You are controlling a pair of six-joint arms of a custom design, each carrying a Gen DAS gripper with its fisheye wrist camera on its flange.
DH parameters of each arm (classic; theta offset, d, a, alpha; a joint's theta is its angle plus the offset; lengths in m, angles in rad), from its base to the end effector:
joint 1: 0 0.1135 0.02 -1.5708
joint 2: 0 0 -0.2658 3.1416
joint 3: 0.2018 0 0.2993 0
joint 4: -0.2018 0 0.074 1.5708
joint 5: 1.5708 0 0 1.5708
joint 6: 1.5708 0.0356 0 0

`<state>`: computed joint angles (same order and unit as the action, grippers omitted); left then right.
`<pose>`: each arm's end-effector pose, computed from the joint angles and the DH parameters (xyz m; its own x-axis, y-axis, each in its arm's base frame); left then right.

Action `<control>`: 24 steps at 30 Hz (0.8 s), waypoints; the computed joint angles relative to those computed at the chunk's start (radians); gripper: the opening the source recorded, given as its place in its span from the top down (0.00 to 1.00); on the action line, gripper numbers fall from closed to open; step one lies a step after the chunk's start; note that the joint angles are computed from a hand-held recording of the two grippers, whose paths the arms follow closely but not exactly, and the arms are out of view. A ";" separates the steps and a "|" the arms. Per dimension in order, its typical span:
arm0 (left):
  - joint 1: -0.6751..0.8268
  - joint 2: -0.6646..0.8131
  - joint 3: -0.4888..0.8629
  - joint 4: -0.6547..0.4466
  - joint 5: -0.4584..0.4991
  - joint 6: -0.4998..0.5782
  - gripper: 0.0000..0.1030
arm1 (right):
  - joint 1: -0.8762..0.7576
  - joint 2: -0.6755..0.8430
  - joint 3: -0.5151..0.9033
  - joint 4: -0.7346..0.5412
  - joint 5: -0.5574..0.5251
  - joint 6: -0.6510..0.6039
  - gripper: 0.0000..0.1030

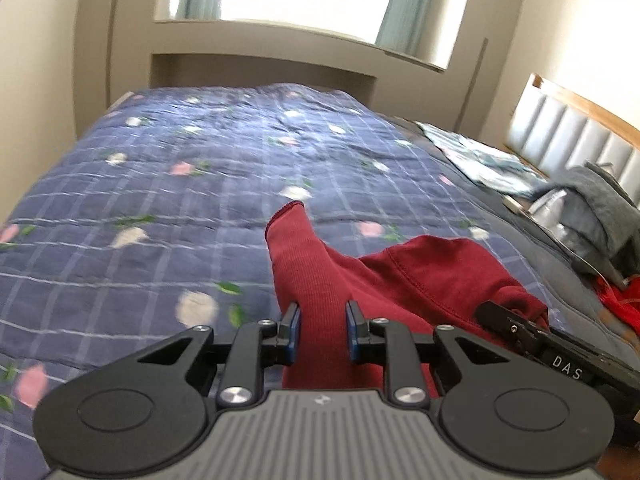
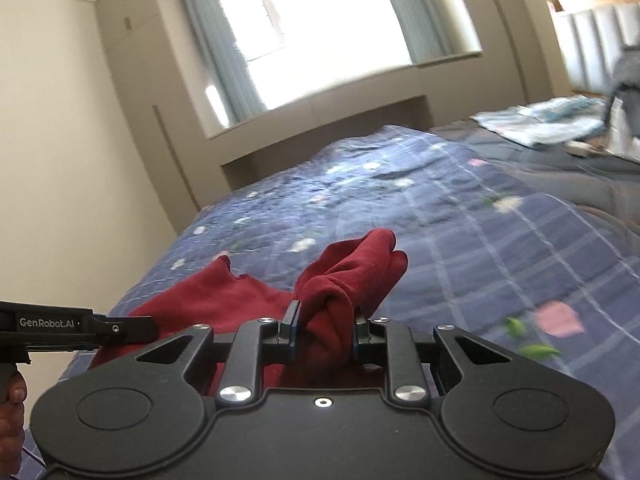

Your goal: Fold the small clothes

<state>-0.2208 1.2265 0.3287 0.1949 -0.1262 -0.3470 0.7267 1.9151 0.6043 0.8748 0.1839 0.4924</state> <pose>0.2384 -0.0489 0.1011 -0.6352 -0.2032 -0.7452 -0.0983 0.9782 -0.1830 0.2598 0.2223 0.0497 -0.5284 0.1522 -0.8353 -0.3172 0.8772 0.3605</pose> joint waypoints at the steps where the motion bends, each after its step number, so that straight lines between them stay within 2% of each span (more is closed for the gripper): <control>1: 0.040 -0.013 -0.008 0.004 0.014 0.021 0.77 | 0.013 0.015 0.029 -0.009 0.000 -0.008 0.77; 5: 0.187 -0.017 -0.023 0.041 0.069 0.097 0.77 | 0.071 0.105 0.179 -0.055 0.003 -0.037 0.77; 9: 0.331 0.007 -0.061 0.130 0.131 0.159 0.77 | 0.122 0.204 0.327 -0.106 0.012 -0.055 0.77; 15: 0.520 0.219 -0.093 0.345 0.249 0.178 0.77 | 0.181 0.328 0.494 -0.196 0.024 -0.059 0.77; 20: 0.570 0.353 -0.105 0.447 0.298 0.170 0.76 | 0.201 0.360 0.514 -0.233 0.062 -0.075 0.76; 24: 0.592 0.352 -0.116 0.432 0.314 0.158 0.68 | 0.185 0.352 0.500 -0.263 0.037 -0.042 0.72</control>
